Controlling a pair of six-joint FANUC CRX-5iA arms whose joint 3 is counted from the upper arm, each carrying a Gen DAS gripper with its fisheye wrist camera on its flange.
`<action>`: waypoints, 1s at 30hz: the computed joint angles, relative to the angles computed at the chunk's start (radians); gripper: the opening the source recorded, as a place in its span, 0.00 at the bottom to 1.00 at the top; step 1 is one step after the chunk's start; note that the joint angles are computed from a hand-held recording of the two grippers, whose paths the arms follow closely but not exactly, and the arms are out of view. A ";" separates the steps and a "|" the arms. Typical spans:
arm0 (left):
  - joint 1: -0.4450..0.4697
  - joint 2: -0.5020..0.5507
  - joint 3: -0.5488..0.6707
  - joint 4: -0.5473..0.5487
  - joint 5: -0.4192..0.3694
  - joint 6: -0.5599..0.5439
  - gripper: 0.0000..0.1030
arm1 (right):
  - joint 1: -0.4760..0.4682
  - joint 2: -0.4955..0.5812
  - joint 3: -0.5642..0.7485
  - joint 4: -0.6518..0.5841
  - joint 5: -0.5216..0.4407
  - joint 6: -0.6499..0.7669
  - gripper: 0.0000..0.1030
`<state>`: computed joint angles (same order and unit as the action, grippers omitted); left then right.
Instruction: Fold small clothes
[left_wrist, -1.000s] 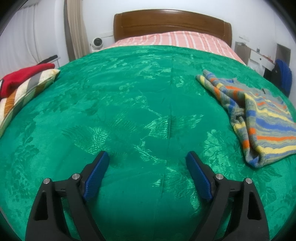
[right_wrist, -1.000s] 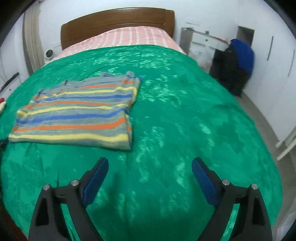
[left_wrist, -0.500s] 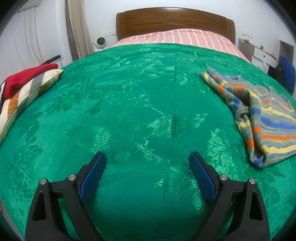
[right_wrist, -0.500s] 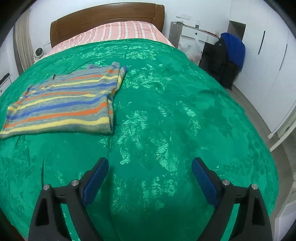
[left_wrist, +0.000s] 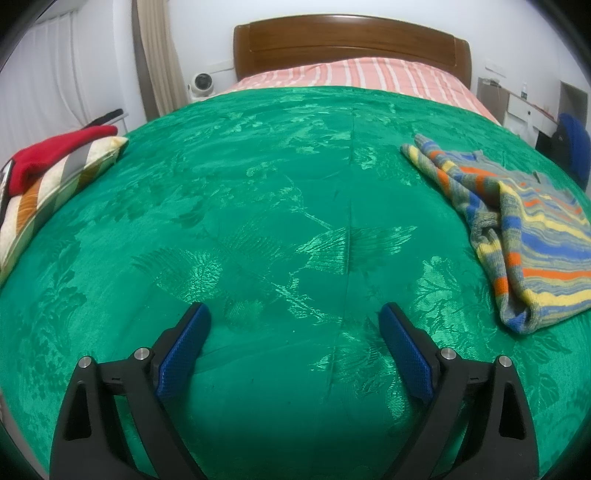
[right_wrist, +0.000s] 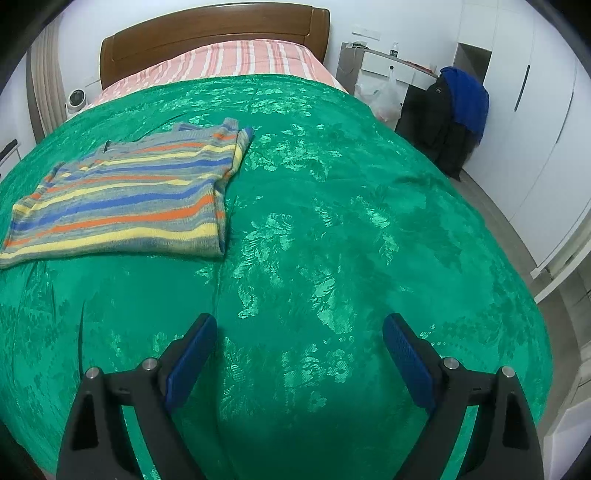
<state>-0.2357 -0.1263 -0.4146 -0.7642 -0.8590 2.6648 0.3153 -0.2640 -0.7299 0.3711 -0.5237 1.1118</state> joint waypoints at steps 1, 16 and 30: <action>0.000 0.000 0.000 0.000 0.000 0.000 0.91 | 0.000 0.000 -0.001 -0.001 0.001 0.001 0.88; -0.201 0.046 0.121 -0.039 -0.284 0.007 0.96 | -0.122 0.019 0.125 -0.409 -0.014 0.383 0.88; -0.391 0.603 0.725 0.359 -0.030 -0.726 0.80 | -0.412 0.079 0.289 -0.900 -0.123 0.827 0.88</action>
